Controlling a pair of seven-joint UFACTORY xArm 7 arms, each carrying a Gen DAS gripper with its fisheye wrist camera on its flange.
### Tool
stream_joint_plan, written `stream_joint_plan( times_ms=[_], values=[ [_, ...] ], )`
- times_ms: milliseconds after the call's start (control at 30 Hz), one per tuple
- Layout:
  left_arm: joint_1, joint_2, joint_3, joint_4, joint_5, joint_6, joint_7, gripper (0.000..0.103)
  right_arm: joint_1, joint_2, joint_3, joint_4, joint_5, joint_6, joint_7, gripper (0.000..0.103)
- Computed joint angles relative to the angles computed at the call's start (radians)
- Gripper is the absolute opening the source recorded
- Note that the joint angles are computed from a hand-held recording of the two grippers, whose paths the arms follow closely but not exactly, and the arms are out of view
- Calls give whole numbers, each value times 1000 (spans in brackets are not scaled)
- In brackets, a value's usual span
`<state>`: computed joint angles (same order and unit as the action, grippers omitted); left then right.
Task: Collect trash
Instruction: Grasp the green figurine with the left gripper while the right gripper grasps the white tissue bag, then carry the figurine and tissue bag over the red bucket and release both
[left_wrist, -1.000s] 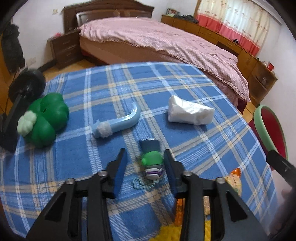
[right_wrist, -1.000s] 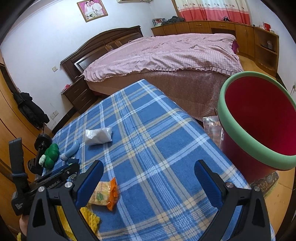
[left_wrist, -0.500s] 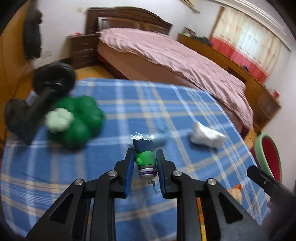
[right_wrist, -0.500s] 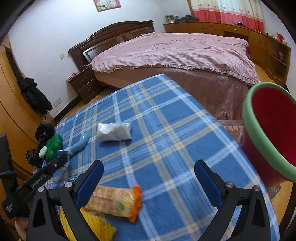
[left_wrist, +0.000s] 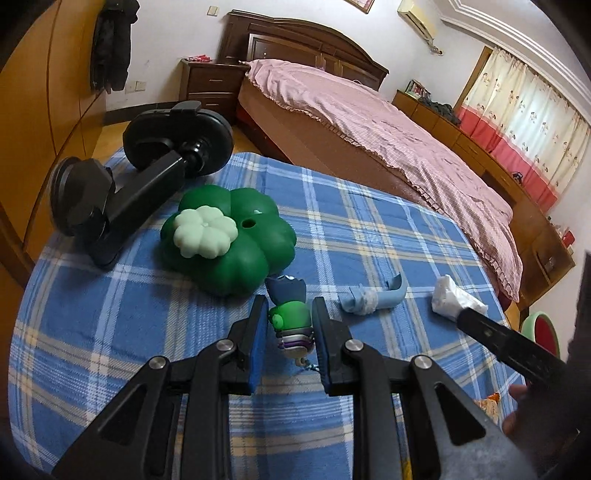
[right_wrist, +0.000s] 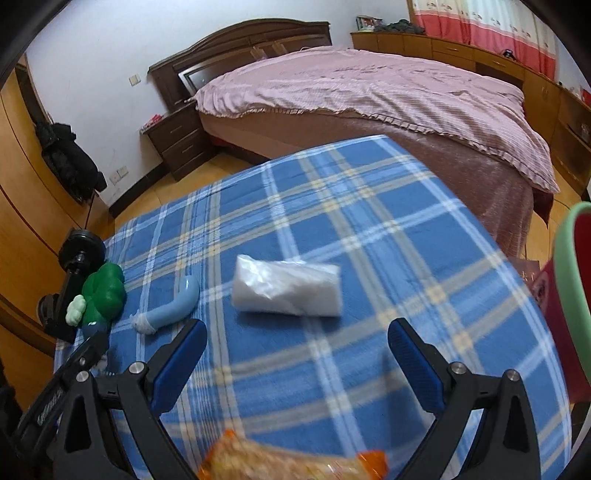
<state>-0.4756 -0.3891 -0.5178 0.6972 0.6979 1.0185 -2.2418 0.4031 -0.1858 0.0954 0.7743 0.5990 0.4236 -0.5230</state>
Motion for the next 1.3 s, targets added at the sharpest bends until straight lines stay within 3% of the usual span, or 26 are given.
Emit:
stream_joint_plan(
  times_ms=[267, 333, 400, 467, 833, 1100, 1300],
  values=[
    [-4, -11, -1, -14, -6, -2, -16, 24, -22, 84, 46, 48, -140, -36, 148, 98],
    [-3, -13, -2, -16, -9, -2, -17, 24, -24, 84, 50, 41, -161, -57, 164, 92],
    [-2, -13, -4, -15, -11, -2, -18, 24, -26, 80, 53, 32, -185, -80, 182, 76],
    [-1, -12, -5, -15, -8, -2, -16, 24, -25, 83, 52, 32, -202, -93, 186, 74],
    [-1, 1, -17, 12, 22, 12, -11, 24, -7, -33, -12, -18, -52, -42, 10, 73],
    [-11, 18, -16, 47, 62, 13, 10, 24, -11, -218, -112, -107, -4, 23, -60, 73],
    [-20, 56, -36, 120, 110, 69, 20, 24, -39, -342, -199, -159, 15, 75, -90, 73]
  ],
)
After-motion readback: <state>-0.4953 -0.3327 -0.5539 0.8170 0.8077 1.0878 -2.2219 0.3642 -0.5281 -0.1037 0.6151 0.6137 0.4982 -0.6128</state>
